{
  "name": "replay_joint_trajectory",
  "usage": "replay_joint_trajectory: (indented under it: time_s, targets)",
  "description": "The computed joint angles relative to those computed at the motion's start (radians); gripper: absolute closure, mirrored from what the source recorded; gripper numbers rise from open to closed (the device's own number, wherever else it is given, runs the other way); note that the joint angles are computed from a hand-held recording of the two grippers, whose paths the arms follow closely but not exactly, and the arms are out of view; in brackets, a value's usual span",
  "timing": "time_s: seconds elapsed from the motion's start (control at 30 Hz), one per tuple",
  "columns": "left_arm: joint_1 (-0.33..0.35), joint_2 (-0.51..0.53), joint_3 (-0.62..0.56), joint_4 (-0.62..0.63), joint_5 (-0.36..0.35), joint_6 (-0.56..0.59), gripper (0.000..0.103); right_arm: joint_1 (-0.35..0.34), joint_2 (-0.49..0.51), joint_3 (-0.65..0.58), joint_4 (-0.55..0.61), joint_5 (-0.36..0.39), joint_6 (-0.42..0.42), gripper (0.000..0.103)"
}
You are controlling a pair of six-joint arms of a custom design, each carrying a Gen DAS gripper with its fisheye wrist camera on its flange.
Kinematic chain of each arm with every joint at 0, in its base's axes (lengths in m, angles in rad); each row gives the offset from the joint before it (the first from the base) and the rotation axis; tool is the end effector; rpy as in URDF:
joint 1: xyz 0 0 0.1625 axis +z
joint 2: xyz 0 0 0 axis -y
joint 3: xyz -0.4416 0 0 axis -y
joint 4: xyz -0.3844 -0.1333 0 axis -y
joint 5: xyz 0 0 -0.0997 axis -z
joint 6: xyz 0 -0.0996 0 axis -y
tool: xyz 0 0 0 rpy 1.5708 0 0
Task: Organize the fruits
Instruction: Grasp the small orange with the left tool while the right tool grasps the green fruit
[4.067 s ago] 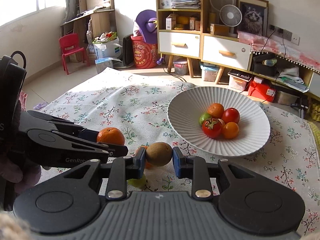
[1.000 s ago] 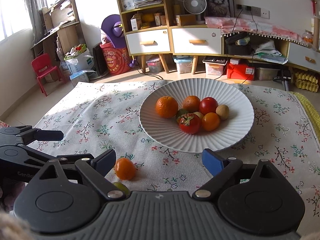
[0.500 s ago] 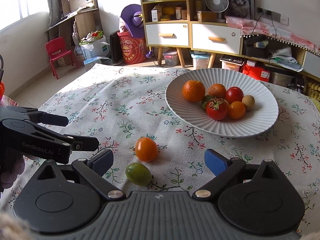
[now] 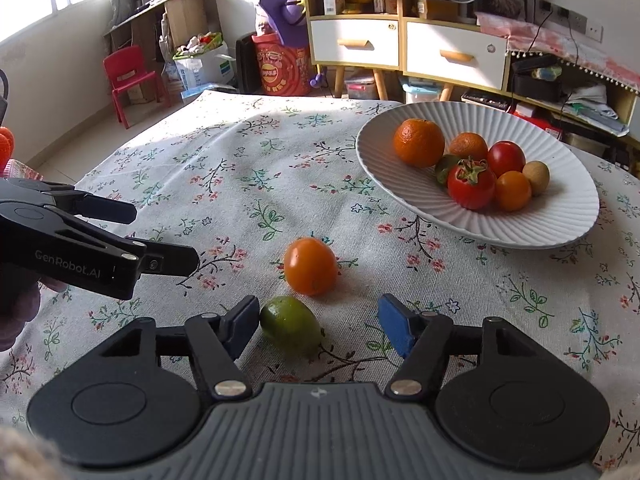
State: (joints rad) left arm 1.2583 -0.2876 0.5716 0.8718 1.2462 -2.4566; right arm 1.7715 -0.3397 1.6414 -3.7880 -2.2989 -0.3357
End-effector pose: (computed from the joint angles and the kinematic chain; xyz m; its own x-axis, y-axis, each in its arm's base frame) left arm -0.0702 -0.7542 0.0535 -0.5511 0.6818 -0.4811 0.8135 0.5674 -0.1276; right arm 0.1929 -0.6121 -0.0272 -0.7499 0.1509 0.6441 -0.3903 0.6851 -0.6150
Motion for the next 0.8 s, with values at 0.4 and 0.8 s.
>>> replay_joint_trajectory:
  time_s: [0.4,0.8]
  targets:
    - [-0.022,0.001,0.048,-0.027,0.022,0.0,0.0,0.017,-0.043,0.039,0.034,-0.042,0.043,0.077]
    - [-0.036,0.037,0.062,-0.017,0.118,0.008,0.019,-0.011,-0.095,0.117,-0.013,-0.086,0.125,0.077]
